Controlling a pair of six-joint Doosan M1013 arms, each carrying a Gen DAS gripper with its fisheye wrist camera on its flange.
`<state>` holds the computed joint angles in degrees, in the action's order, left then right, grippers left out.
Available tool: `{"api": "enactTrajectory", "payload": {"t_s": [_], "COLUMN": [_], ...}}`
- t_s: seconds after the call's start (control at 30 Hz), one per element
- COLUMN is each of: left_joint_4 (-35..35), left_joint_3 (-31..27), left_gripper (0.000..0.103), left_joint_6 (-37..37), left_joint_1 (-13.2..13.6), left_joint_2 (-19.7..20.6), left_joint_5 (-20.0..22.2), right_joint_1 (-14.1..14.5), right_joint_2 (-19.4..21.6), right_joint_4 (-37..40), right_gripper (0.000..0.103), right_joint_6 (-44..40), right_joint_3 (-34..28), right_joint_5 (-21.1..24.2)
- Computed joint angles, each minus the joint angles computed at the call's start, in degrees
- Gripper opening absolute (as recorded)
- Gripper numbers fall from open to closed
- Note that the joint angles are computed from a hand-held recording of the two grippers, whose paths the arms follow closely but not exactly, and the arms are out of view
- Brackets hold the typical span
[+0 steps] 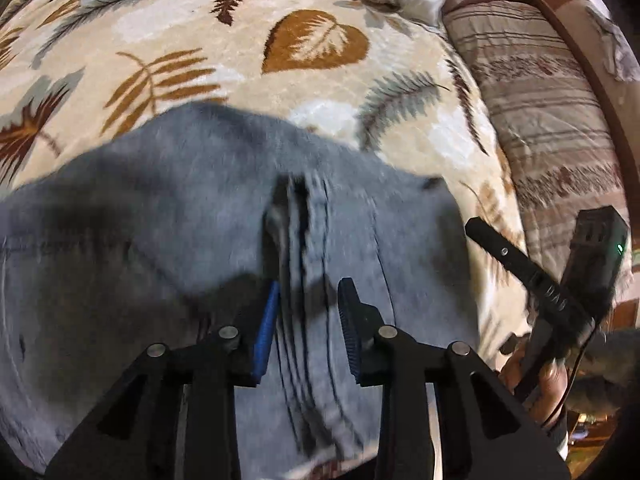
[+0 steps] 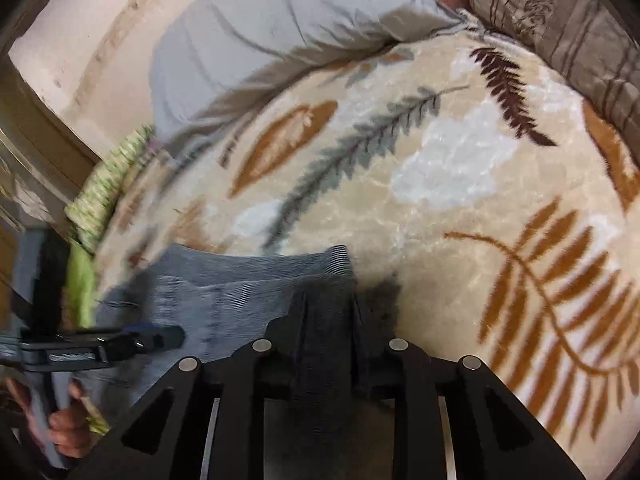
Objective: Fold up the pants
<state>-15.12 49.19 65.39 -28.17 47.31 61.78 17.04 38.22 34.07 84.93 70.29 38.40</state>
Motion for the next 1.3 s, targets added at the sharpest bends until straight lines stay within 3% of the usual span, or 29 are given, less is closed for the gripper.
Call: {"api": "enactTrajectory", "payload": {"t_s": [0.1, 0.27, 0.33, 0.57, 0.9, 1.1, 1.3], "left_joint_4": [-3.68, -0.76, 3.13, 13.34, 14.13, 10.86, 11.44], "left_joint_3": [4.87, 5.89, 6.12, 6.81, 6.43, 10.22, 10.57], "left_gripper": [0.042, 0.040, 0.040, 0.040, 0.040, 0.040, 0.041], "left_joint_6": [0.44, -2.81, -3.82, -6.66, -8.13, -7.31, -7.37], "left_joint_1": [-0.06, -1.33, -2.27, -4.55, -4.83, -4.81, -5.74], "left_joint_2": [-2.30, -2.58, -3.11, -3.23, -3.42, -6.44, -6.05], "left_joint_5": [-2.70, -1.61, -1.57, -1.65, -0.19, -2.96, -2.29], "right_joint_1": [-0.94, -0.45, 0.15, 2.73, 1.82, 0.73, 1.28], "right_joint_2": [-1.96, -1.86, -2.56, -2.31, -4.24, -7.87, -8.94], "right_joint_4": [6.70, 8.05, 5.55, -12.91, -7.19, 3.40, 4.52], "right_gripper": [0.039, 0.036, 0.019, 0.018, 0.025, 0.033, 0.033], "right_joint_6": [-2.79, -2.33, -3.25, 2.45, 2.27, -4.56, -6.71], "right_joint_3": [3.91, 5.71, 5.94, 4.33, 7.04, 12.41, 14.89], "right_joint_5": [0.29, 1.71, 0.16, 0.19, -1.60, -1.74, -2.75]}}
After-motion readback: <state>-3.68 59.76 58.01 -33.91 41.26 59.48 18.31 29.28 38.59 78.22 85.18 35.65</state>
